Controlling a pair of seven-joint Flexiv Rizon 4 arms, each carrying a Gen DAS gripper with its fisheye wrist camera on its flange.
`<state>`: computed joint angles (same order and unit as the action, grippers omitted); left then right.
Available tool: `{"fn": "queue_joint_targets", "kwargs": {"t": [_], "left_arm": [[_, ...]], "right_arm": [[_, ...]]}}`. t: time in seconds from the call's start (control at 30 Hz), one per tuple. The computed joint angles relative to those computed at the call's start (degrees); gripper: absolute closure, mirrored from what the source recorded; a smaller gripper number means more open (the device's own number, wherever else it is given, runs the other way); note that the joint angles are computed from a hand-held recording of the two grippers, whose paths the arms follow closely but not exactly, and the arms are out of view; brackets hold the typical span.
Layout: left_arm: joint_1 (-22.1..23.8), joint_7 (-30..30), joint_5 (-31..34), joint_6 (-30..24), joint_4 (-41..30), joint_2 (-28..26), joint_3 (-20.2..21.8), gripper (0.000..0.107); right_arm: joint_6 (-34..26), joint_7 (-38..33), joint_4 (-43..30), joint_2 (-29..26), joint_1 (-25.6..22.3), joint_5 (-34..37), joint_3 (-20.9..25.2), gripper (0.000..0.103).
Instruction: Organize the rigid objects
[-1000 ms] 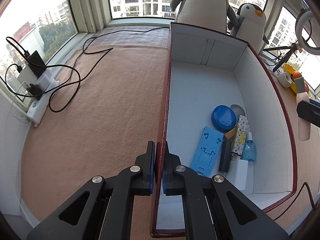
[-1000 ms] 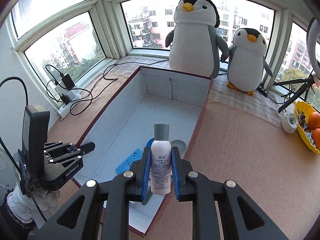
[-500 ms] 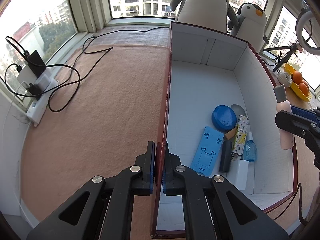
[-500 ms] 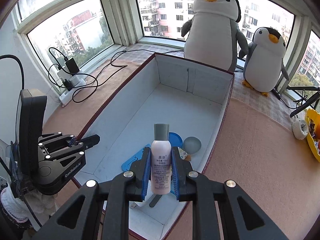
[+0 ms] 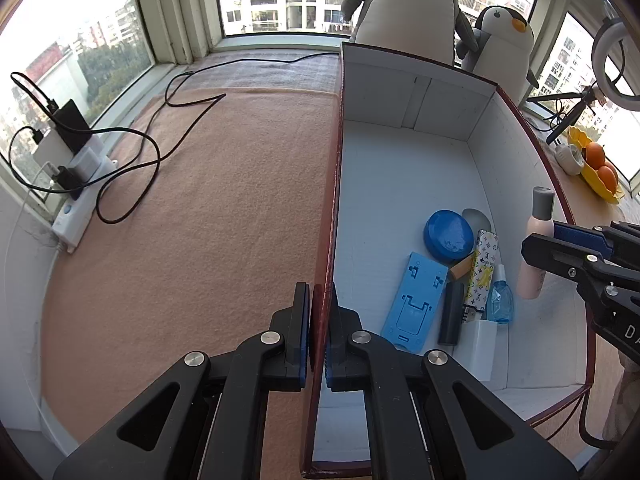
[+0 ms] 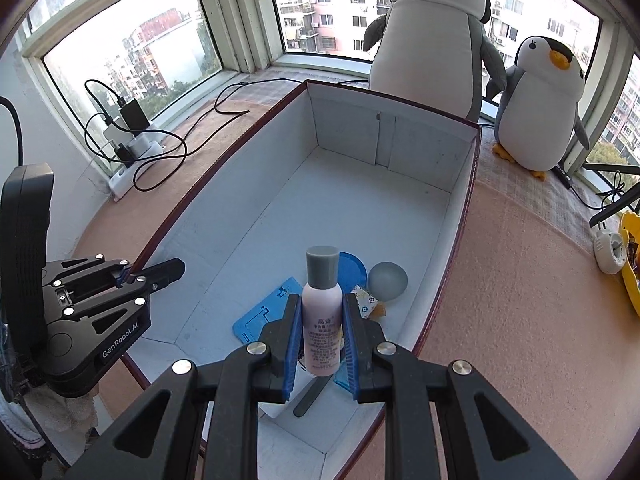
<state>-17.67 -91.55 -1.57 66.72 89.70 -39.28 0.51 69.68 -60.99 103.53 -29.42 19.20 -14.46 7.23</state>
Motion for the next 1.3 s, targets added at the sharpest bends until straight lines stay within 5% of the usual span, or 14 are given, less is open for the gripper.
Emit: {"fn": "queue_joint_targets", "kwargs": {"t": [0.5, 0.7, 1.3], "left_arm": [[0.1, 0.0, 0.0, -0.2, -0.2, -0.1, -0.1, 0.102], [0.1, 0.1, 0.0, -0.2, -0.3, -0.1, -0.1, 0.102], [0.1, 0.3, 0.2, -0.5, -0.6, -0.2, 0.0, 0.102]], "right_arm": [[-0.8, -1.2, -0.5, -0.7, 0.2, -0.7, 0.1, 0.085], [1.0, 0.0, 0.8, 0.0, 1.3, -2.6, -1.5, 0.057], [5.9, 3.6, 5.9, 4.5, 0.5, -2.7, -2.1, 0.056]]}}
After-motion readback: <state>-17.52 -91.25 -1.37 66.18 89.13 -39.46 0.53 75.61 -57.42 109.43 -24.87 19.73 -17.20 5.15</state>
